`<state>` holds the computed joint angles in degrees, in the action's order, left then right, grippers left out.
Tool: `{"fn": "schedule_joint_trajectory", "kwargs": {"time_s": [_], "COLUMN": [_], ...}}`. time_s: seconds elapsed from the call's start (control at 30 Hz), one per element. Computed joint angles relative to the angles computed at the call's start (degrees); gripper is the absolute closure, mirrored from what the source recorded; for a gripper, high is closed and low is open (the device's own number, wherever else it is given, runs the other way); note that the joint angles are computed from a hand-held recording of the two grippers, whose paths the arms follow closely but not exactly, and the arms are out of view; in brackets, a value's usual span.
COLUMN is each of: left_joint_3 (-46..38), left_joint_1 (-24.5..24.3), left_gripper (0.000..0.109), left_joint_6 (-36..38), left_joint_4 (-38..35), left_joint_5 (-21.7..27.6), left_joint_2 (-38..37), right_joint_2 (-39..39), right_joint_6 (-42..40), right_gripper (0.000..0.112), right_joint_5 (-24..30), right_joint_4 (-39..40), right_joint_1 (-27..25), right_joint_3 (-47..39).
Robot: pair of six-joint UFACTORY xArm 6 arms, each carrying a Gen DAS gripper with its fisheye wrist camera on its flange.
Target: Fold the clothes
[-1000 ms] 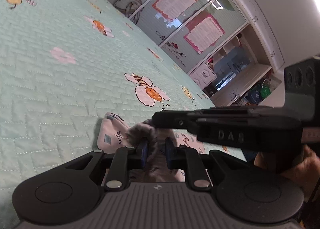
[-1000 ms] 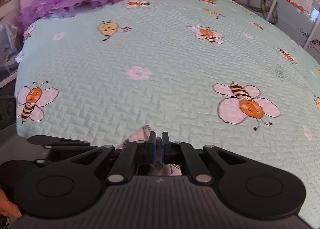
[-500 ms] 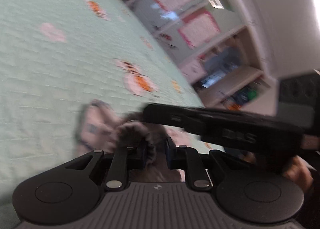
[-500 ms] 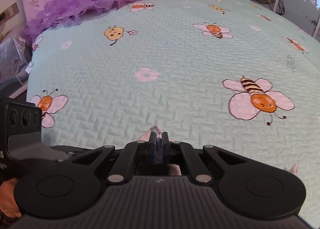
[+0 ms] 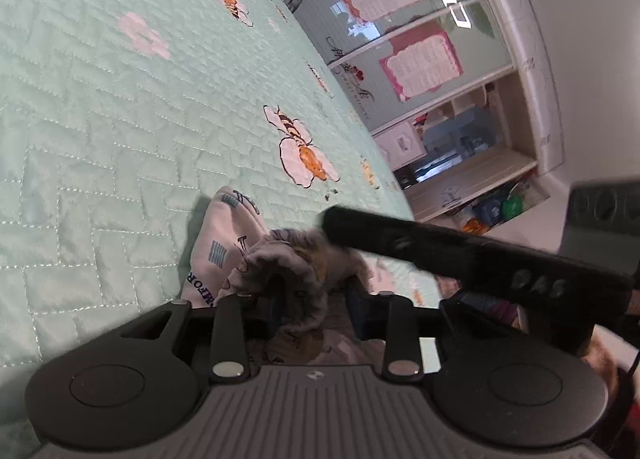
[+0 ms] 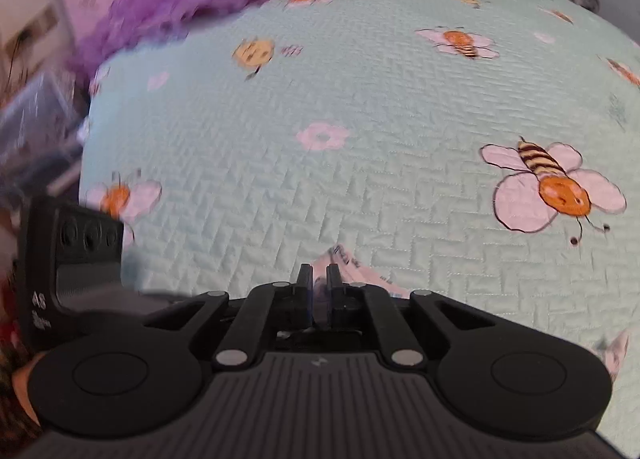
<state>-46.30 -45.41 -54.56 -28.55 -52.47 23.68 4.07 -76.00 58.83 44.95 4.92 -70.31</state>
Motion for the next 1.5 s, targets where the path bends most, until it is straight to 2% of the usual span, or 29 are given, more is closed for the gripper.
{"fn": "schedule_joint_trajectory", "kwargs": {"time_s": [0.03,0.17,0.27,0.33,0.4,0.47,0.53,0.67,0.7,0.73,0.77,0.83,0.9,0.93,1.0,1.07,1.23,1.33,1.5], "left_joint_3": [0.7,2.63,3.11,3.33,3.59,3.78,3.86,3.75,3.74,3.72,3.76,3.89,4.01,3.98,3.97,4.0,2.88,3.09,9.86], "left_joint_1": [0.39,1.06,0.43,-0.1,-0.46,-0.73,-0.77,-1.17,-1.11,-1.05,-0.99,-0.89,-0.84,-0.66,-0.13,-0.02,0.32,0.0,-1.54], "left_gripper": [0.067,0.065,0.065,0.064,0.063,0.063,0.062,0.06,0.058,0.058,0.057,0.057,0.056,0.054,0.046,0.044,0.035,0.035,0.037], "left_joint_6": [-2.75,-12.38,-13.08,-12.55,-12.75,-13.12,-13.84,-14.01,-14.04,-14.07,-14.3,-14.86,-15.21,-15.92,-18.25,-20.12,-28.05,-29.5,-28.55], "left_joint_4": [1.32,4.1,3.55,3.17,3.06,3.0,3.2,3.16,3.37,3.59,3.81,4.2,4.35,4.92,6.89,7.59,8.08,7.71,6.48], "left_joint_5": [-1.93,-8.64,-9.51,-9.46,-10.14,-10.77,-11.29,-11.76,-11.87,-11.98,-12.12,-12.28,-12.17,-12.52,-14.48,-16.05,-23.38,-24.68,-20.7], "left_joint_2": [0.32,2.08,2.03,1.74,1.85,1.99,2.15,2.38,2.42,2.46,2.51,2.62,2.38,2.48,3.2,3.79,7.57,7.76,0.14], "right_joint_2": [-1.4,-10.27,-17.44,-20.51,-21.82,-21.34,-21.89,-23.37,-22.79,-22.21,-22.1,-24.93,-29.59,-31.36,-33.01,-32.89,-36.17,-36.08,-34.8], "right_joint_6": [-1.39,-12.47,-21.6,-26.12,-27.1,-24.43,-25.35,-32.66,-32.72,-32.12,-32.16,-37.28,-44.18,-46.35,-51.87,-53.77,-66.38,-65.05,-61.36], "right_gripper": [0.098,0.097,0.096,0.096,0.096,0.089,0.079,0.077,0.078,0.101,0.108,0.108,0.108,0.108,0.108,0.108,0.108,0.108,0.108], "right_joint_5": [-0.86,-2.75,-5.32,-7.95,-10.86,-9.78,-11.43,-24.66,-25.09,-24.21,-23.69,-22.36,-14.49,-12.65,-14.79,-14.03,-13.84,-12.77,-14.33], "right_joint_4": [2.86,10.82,12.63,12.35,11.96,10.47,10.54,14.13,13.75,12.83,12.23,15.25,18.36,18.14,18.28,17.51,23.97,22.85,22.79], "right_joint_1": [-1.04,-5.99,-8.34,-7.76,-5.9,-5.08,-3.48,2.8,3.2,3.02,2.82,1.64,-2.67,-3.83,-3.76,-4.62,-6.14,-6.6,-5.79], "right_joint_3": [1.41,10.83,19.77,24.22,26.63,26.41,27.53,32.29,32.13,31.63,31.44,32.78,34.06,34.87,37.05,37.66,41.28,40.78,40.02]}}
